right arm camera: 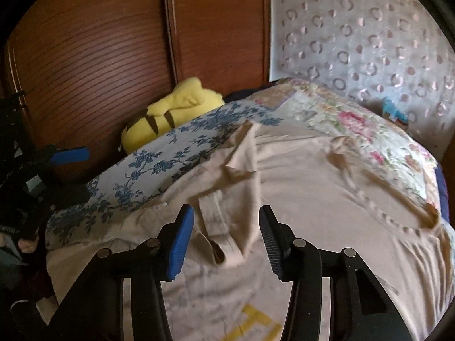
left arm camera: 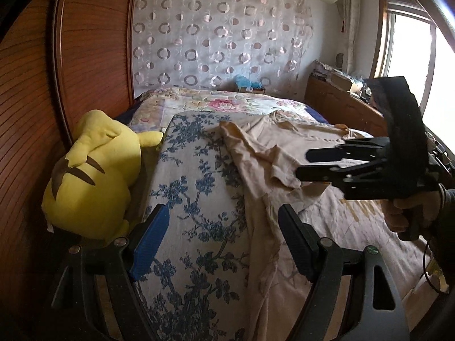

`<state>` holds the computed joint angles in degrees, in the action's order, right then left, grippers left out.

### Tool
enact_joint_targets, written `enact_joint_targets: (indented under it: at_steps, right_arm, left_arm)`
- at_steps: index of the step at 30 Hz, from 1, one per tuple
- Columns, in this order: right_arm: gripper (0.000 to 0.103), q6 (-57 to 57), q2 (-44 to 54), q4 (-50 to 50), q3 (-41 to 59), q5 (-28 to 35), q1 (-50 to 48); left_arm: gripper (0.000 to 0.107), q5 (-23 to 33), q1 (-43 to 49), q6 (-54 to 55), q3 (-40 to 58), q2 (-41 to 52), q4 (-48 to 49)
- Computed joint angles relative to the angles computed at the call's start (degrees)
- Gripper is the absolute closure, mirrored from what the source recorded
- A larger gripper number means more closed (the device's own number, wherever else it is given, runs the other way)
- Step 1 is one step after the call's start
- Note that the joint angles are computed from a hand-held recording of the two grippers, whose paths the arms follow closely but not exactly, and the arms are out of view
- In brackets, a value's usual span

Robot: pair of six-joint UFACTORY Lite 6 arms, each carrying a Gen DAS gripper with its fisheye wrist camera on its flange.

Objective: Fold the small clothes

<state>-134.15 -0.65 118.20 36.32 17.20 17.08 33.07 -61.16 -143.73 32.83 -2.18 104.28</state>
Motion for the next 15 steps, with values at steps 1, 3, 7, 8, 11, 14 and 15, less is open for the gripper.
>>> enact_joint_targets:
  at_steps: [1, 3, 7, 8, 11, 14, 15]
  right_arm:
    - [0.054, 2.0, 2.1, -1.8, 2.2, -0.6, 0.8]
    - [0.054, 3.0, 4.9, -3.0, 4.9, -1.7, 1.7]
    - [0.058, 0.7, 10.7, -1.7, 10.0, -4.5, 3.1]
    - [0.062, -2.3, 12.1, 1.1, 11.0, -5.7, 3.6]
    - [0.076, -9.5, 14.2, 8.4, 12.6, -6.8, 4.3]
    - [0.095, -15.9, 14.6, 15.2, 12.8, -6.8, 4.5]
    - [0.096, -18.8, 14.5, 18.6, 12.4, -6.5, 5.1]
  left_arm:
    - [0.027, 0.0, -0.1, 0.0, 0.0, 0.2, -0.1]
    - [0.027, -0.3, 0.0, 0.2, 0.1, 0.4, 0.0]
    - [0.027, -0.7, 0.2, -0.1, -0.1, 0.2, 0.3]
    - [0.027, -0.7, 0.2, -0.2, -0.2, 0.2, 0.4]
    - [0.027, -0.6, 0.1, -0.2, -0.2, 0.2, 0.3]
    - [0.027, -0.5, 0.0, -0.1, -0.2, 0.3, 0.2]
    - [0.027, -0.6, 0.1, -0.5, -0.3, 0.1, 0.6]
